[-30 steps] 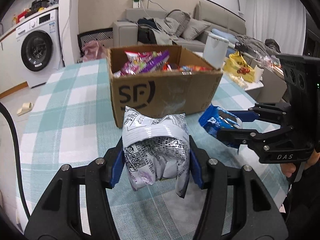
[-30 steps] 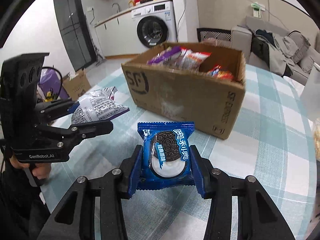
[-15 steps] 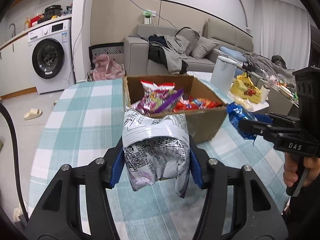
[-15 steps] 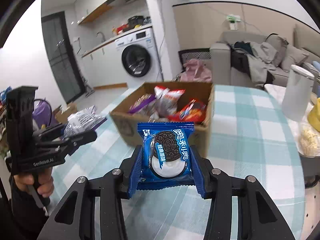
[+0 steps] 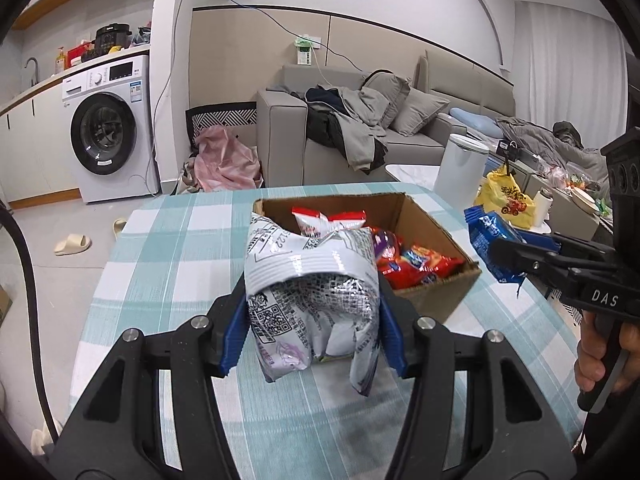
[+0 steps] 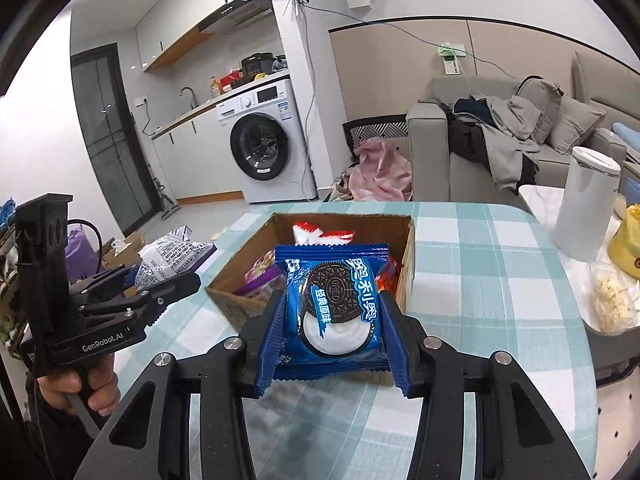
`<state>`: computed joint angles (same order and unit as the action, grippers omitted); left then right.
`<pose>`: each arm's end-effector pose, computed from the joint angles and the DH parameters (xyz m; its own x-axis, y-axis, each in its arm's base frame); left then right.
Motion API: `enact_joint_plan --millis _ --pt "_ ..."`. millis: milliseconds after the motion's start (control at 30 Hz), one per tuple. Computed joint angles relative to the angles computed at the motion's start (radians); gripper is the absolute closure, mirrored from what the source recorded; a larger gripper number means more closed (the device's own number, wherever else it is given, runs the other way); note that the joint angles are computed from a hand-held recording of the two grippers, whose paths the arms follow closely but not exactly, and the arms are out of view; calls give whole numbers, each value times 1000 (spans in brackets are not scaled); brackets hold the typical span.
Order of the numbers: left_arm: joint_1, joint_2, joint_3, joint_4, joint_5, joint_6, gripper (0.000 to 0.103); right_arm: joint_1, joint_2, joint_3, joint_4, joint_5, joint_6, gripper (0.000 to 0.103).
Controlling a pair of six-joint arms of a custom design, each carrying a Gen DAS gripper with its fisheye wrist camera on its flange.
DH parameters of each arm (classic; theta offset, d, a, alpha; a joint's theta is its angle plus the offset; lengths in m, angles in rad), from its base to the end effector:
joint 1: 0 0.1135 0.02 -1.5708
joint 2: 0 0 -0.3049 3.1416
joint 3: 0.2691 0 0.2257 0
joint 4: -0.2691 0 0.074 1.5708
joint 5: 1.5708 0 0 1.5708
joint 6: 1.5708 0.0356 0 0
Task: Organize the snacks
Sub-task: 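Lift both held packets and carry them over the cardboard box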
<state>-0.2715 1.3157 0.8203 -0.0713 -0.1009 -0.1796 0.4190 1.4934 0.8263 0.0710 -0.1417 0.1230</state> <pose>0.2469 -0.0650 0.2992 -0.5419 -0.0336 -0.8398 0.0896 0.9912 -0.0975 0.2673 0.1246 0.2687 -0.5715 -0.1216 -0.8116 -0.4427 0.8783 0.1802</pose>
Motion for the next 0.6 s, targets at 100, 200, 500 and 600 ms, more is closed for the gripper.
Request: enact_joint_plan --millis 100,200,500,600 --pt "15 48 41 9 16 12 50 2 35 30 5 -1 0 57" --pt "18 95 76 21 13 20 50 -1 71 56 10 -1 5 57" --pt "25 243 152 77 28 29 50 -6 152 134 -3 -7 9 57" --pt "26 294 174 94 26 38 50 -6 186 162 -4 -6 7 57"
